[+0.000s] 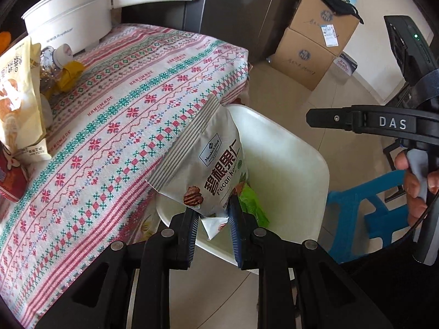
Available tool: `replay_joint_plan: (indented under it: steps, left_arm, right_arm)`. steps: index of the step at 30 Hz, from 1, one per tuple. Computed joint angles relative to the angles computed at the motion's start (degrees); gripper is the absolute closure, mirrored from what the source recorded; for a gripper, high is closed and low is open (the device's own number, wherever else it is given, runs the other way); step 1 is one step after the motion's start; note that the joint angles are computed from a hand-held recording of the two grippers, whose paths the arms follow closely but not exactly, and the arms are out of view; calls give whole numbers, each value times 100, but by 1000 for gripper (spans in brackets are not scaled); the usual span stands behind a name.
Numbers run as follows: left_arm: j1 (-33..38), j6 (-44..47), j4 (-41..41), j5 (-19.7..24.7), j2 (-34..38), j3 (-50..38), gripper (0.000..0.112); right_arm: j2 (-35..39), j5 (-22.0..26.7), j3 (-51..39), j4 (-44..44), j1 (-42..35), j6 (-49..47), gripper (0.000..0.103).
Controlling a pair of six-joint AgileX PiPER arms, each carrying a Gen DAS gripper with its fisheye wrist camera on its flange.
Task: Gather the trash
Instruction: 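Drop the chip bag and nut pouch into the white bin with both grippers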
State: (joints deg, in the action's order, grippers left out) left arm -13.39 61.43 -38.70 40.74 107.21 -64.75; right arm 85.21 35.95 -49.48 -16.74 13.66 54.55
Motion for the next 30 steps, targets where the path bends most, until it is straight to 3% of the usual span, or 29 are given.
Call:
replay_joint_plan:
  steps: [5, 7, 9, 11, 21, 30]
  left_arm:
    - [-145, -244, 200, -14, 192, -150, 85]
    - [-187, -385, 305, -26, 245, -207, 73]
    - [-191, -376, 302, -79, 214, -186, 54]
    - [-174, -312, 268, -111, 132, -145, 47]
    - [362, -103, 226, 337, -303, -197, 35]
    - [1293, 10, 282, 744, -479, -530, 30]
  right_arm:
    - [-163, 60, 68, 32, -110, 9, 47]
    - [-203, 81, 77, 10, -153, 18, 46]
    - [-232, 150, 70, -112, -151, 113, 45]
    - [-260, 173, 61, -152, -151, 156, 44]
    - [-482, 283, -98, -367, 91, 443, 38]
    - [-137, 458, -728, -555, 494, 579, 34]
